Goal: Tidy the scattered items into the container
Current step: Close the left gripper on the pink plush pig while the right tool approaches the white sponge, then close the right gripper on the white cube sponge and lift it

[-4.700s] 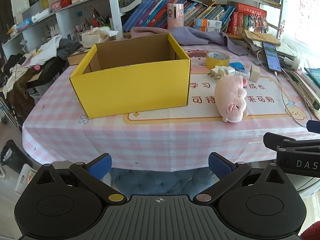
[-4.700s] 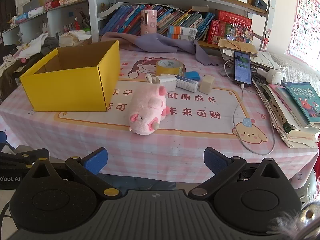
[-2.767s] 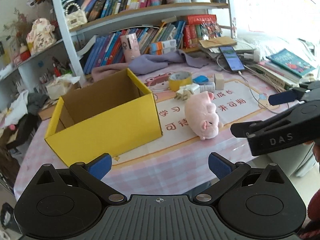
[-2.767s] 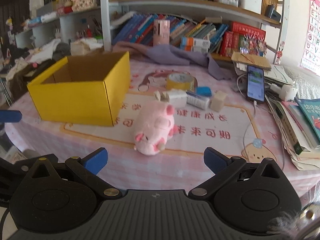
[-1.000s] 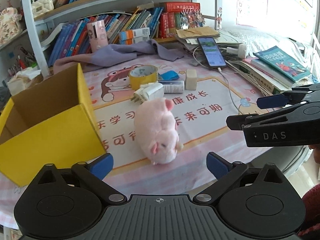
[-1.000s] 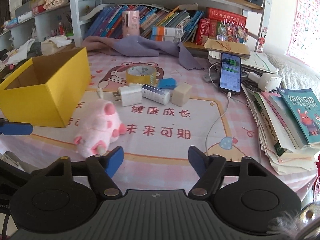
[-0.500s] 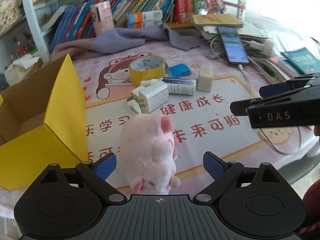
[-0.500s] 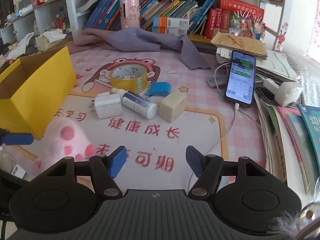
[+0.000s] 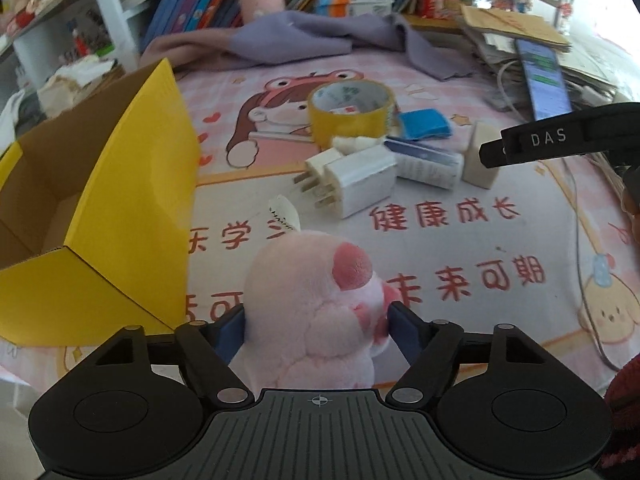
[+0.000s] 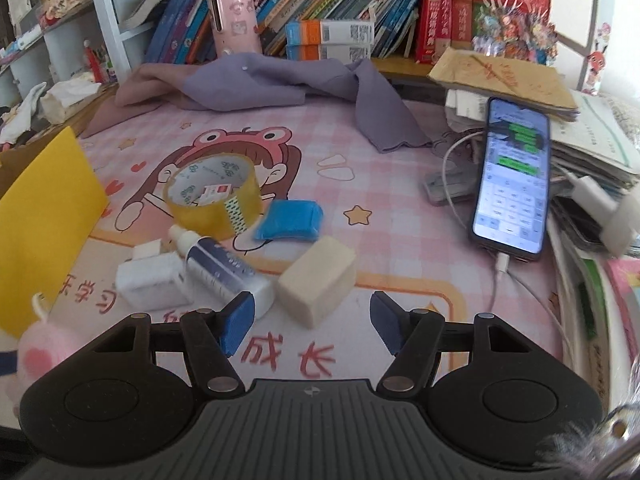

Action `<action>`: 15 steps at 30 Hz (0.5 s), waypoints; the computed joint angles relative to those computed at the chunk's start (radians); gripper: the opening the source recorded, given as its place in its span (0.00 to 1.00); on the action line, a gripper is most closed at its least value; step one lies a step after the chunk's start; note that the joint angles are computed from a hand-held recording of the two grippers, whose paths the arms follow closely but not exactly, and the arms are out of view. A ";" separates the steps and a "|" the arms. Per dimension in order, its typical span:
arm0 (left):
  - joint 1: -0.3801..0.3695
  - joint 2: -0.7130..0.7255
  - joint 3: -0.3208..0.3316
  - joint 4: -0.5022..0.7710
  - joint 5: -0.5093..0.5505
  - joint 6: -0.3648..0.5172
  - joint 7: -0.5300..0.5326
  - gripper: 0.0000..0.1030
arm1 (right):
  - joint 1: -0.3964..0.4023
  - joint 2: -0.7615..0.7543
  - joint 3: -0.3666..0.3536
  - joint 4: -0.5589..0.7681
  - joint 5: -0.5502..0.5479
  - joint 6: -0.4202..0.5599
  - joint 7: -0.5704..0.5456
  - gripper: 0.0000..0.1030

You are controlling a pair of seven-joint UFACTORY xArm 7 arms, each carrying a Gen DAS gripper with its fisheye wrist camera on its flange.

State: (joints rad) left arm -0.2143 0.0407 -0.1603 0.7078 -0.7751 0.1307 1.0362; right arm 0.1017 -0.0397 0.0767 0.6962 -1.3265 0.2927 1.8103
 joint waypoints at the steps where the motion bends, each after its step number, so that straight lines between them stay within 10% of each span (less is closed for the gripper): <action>1: 0.000 0.005 0.003 0.005 0.013 0.008 -0.018 0.72 | -0.007 0.018 -0.008 0.012 0.007 -0.020 -0.010 0.60; 15: 0.024 0.042 -0.036 0.045 0.055 0.006 -0.047 0.58 | -0.019 0.129 -0.092 0.083 -0.009 -0.133 -0.023 0.43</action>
State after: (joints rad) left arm -0.1904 0.0828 -0.1962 0.7532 -0.7201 0.1362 0.9895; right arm 0.0824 0.0897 -0.0156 0.7787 -1.3354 0.1597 1.7876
